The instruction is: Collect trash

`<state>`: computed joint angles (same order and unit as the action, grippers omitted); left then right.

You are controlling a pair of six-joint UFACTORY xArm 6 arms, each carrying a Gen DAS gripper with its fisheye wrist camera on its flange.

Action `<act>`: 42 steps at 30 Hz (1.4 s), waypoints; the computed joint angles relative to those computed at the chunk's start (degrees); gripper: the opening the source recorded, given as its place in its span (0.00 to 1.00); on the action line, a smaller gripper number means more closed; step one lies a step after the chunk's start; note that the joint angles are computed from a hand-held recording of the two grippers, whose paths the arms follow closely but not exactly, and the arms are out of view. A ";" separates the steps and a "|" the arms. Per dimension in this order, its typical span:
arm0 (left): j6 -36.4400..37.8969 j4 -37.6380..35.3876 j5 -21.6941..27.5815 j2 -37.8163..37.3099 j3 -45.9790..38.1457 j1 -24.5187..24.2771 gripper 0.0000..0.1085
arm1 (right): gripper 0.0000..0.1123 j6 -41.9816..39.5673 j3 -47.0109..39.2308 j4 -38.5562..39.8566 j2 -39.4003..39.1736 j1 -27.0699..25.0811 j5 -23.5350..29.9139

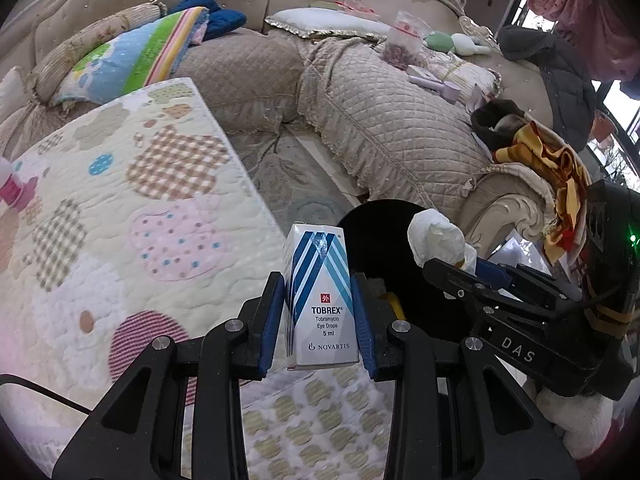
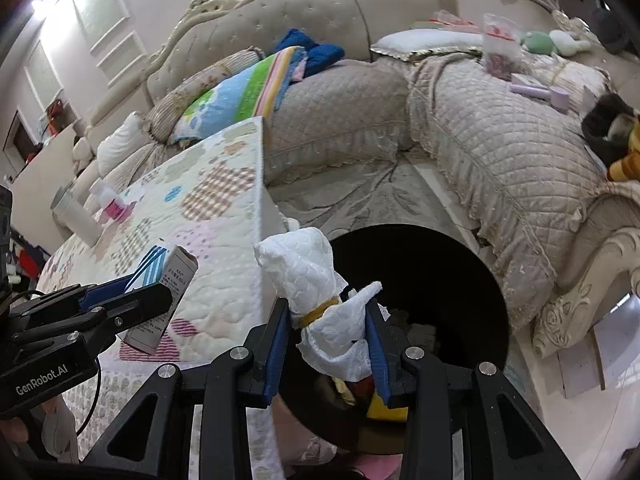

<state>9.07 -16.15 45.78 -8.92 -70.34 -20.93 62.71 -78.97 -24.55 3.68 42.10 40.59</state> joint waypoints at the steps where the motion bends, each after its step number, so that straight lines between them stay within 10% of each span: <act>1: -0.14 0.15 0.00 0.47 -0.37 -0.28 0.29 | 0.31 0.25 0.67 -0.03 -0.43 -0.28 -0.02; 42: -1.13 -2.05 -2.68 5.29 -2.68 -3.69 0.41 | 0.41 6.46 8.73 -1.21 -5.16 -3.37 -2.07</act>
